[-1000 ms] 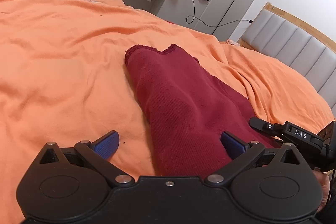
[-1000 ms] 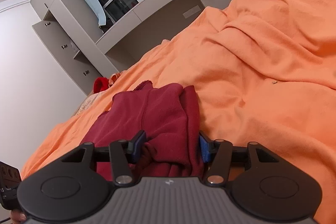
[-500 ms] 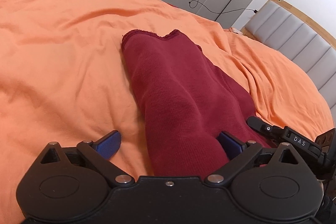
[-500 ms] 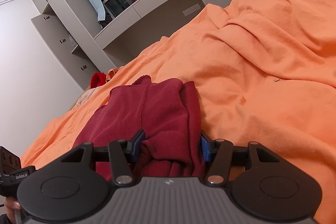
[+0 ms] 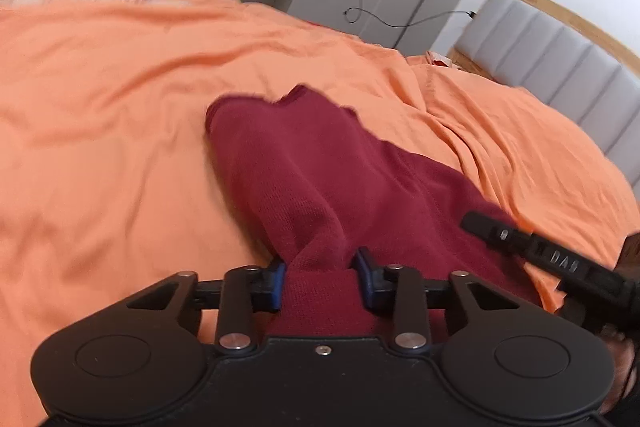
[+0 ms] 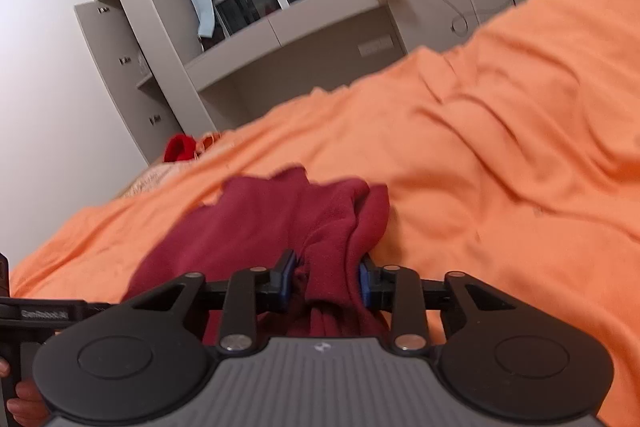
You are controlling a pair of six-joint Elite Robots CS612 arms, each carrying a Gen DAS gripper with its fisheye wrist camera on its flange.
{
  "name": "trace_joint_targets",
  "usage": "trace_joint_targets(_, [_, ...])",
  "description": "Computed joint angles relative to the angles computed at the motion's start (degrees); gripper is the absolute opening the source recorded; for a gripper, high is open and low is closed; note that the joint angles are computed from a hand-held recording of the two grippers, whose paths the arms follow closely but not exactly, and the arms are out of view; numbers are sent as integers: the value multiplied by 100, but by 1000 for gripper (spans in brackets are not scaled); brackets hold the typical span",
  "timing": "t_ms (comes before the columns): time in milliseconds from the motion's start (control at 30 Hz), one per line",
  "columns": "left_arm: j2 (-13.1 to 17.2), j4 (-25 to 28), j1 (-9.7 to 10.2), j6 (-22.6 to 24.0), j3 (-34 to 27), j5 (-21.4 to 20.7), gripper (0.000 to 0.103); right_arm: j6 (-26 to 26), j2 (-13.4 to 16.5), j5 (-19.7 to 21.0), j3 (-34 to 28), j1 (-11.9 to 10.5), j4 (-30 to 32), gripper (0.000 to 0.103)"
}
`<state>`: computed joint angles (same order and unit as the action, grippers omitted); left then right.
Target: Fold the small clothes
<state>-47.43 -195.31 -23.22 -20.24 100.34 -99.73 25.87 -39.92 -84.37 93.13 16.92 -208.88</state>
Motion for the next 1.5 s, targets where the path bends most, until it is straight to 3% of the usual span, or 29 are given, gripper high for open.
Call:
trace_joint_targets(100, [-62, -337, -123, 640, 54, 449, 31, -35, 11, -73, -92, 46, -244, 27])
trace_joint_targets(233, [-58, -1197, -335, 1683, 173, 1302, 30, -634, 66, -318, -315, 194, -457, 26])
trace_joint_targets(367, [28, -1889, -451, 2254, 193, 2063, 30, -1284, 261, -421, -709, 348, -742, 25])
trace_joint_targets(467, [86, -2144, -456, 2404, 169, 2500, 30, -1813, 474, -383, -1100, 442, -913, 25])
trace_joint_targets(600, [105, -1909, -347, 2202, 95, 2674, 30, -1879, 741, -235, -1592, 510, -770, 25])
trace_joint_targets(700, [86, -1421, -231, 1889, 63, 2533, 31, -2069, 824, -224, -1769, 548, -321, 25])
trace_joint_targets(867, [85, -1096, -176, 1767, 103, 2568, 32, -1783, 741, -673, -1750, 575, 478, 25])
trace_joint_targets(1000, [86, -1036, -201, 1855, 107, 2669, 34, -1310, 680, -646, -1677, 504, 934, 25])
trace_joint_targets(1233, [94, -939, -249, 1735, 107, 2899, 41, -1226, 667, -632, -1610, 461, 1060, 34])
trace_joint_targets(1300, [72, -893, -248, 1641, 117, 2947, 45, -1172, 649, -615, -1561, 435, 1013, 44])
trace_joint_targets(1500, [-39, -697, -315, 1211, 182, 3388, 77, -996, 637, -544, -1528, 392, 902, 56])
